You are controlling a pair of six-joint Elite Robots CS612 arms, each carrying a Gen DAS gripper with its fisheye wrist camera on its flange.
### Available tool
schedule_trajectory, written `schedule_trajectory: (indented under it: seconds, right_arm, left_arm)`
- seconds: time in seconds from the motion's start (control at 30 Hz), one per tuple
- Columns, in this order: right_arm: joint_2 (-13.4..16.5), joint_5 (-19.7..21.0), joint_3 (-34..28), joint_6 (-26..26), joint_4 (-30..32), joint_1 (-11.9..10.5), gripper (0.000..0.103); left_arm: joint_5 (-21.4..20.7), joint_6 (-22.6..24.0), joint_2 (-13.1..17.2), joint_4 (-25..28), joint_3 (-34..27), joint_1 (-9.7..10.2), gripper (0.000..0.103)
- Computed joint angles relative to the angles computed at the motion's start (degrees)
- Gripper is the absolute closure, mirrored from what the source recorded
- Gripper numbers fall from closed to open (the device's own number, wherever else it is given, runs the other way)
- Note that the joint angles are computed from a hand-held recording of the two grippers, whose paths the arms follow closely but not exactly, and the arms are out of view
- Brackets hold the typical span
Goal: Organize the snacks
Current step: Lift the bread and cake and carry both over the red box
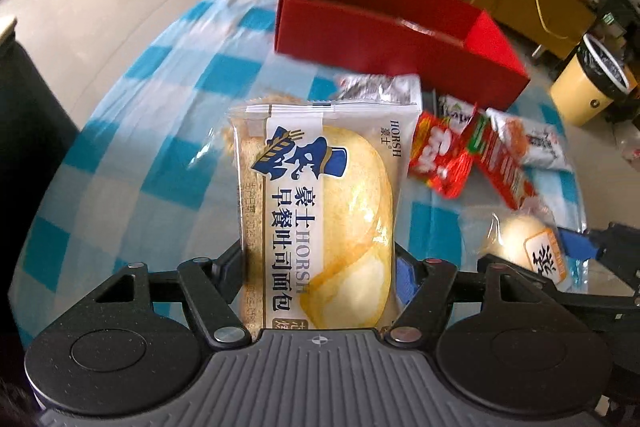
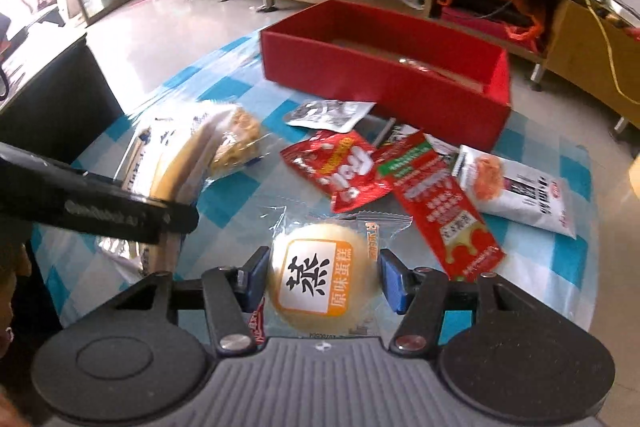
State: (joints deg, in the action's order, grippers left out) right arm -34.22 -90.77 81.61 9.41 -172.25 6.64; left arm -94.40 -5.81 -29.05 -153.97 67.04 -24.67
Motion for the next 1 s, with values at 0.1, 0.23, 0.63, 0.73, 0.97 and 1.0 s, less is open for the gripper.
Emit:
schedule_trajectory:
  seconds: [0.1, 0.23, 0.63, 0.73, 0.97, 1.0]
  right_arm:
    - [0.0, -0.4, -0.1, 0.9, -0.7, -0.3, 0.049]
    - [0.0, -0.2, -0.3, 2.3, -2.8, -0.9, 0.049]
    - [0.6, -1.4, -2.5, 4.7, -7.0, -2.1, 0.049]
    - [1.0, -1.8, -3.4, 4.9, -7.8, -2.3, 0.049]
    - [2.2, -2.5, -6.2, 5.7, -8.7, -2.9, 0.049]
    - [2.3, -2.7, -6.5, 5.9, -8.9, -2.9, 0.049]
  left_arm:
    - [-0.7, 0.1, 0.3, 0.0, -0.8, 0.0, 0.027]
    - [-1.1, -0.2, 1.1, -0.3, -2.6, 0.09, 0.027]
    - [-1.0, -0.3, 3.1, -0.7, -8.1, -0.36, 0.027]
    - [-1.0, -0.5, 3.7, -0.9, -9.5, -0.49, 0.027]
    - [-0.3, -0.9, 5.7, -0.5, -14.3, -0.81, 0.027]
    - [-0.1, -1.0, 6.1, -0.4, -15.0, -0.88, 0.027]
